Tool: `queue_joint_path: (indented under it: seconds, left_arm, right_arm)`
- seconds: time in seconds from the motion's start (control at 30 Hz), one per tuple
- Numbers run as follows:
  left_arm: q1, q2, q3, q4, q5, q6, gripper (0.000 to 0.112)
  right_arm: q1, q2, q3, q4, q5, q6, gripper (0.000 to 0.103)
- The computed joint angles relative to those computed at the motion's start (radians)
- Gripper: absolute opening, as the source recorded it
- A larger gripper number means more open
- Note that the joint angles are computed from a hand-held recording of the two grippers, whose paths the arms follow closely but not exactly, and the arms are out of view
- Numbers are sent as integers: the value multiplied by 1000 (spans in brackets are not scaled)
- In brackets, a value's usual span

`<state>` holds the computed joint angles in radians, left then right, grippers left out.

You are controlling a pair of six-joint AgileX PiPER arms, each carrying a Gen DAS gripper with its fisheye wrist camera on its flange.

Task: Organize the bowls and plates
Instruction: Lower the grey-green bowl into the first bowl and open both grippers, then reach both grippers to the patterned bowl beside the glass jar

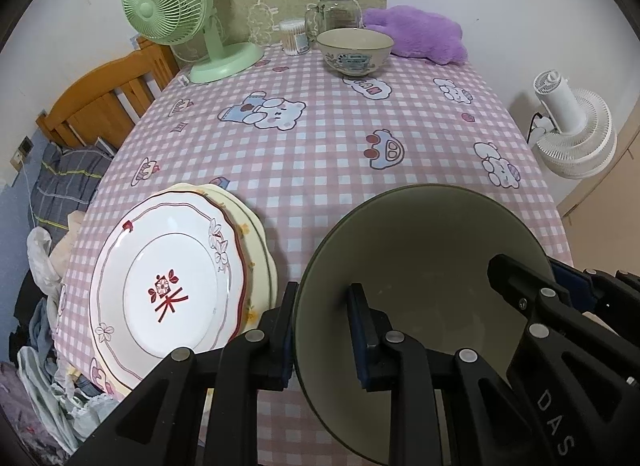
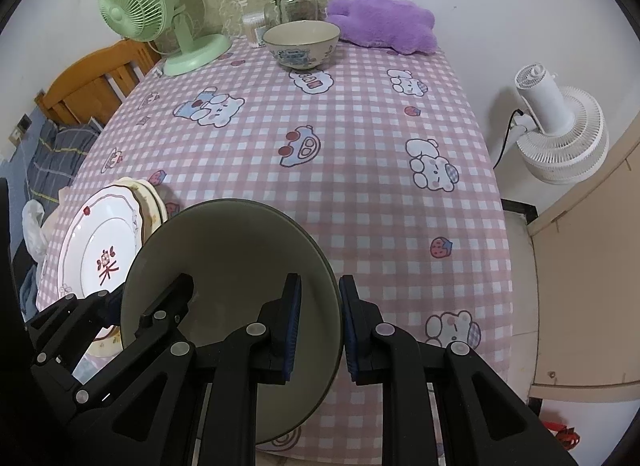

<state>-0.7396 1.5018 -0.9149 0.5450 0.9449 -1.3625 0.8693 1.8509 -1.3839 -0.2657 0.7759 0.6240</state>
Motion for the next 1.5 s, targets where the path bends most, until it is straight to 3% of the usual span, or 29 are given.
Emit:
queue_joint_path:
  seconds: [0.63, 0.87, 0.97, 1.1, 1.2, 1.5]
  left_arm:
    - [30, 43, 15, -26, -47, 11, 22]
    - [58, -6, 41, -55, -95, 78, 39]
    - [82, -37, 49, -66, -113, 132, 49]
    - [117, -100, 57, -79, -137, 216, 69]
    - [167, -141, 38, -114, -138, 323, 76]
    - [307, -143, -104, -136, -146, 538, 82]
  right_arm:
    - [-13, 39, 10, 17, -50, -36, 25]
    - [-24, 30, 0, 75, -46, -78, 30]
    - [-6, 21, -10, 42, -33, -20, 41]
    - [26, -1, -27, -6, -27, 59, 66]
    - [55, 1, -85, -56, 19, 134, 67]
    - [73, 68, -337, -155, 134, 226, 68]
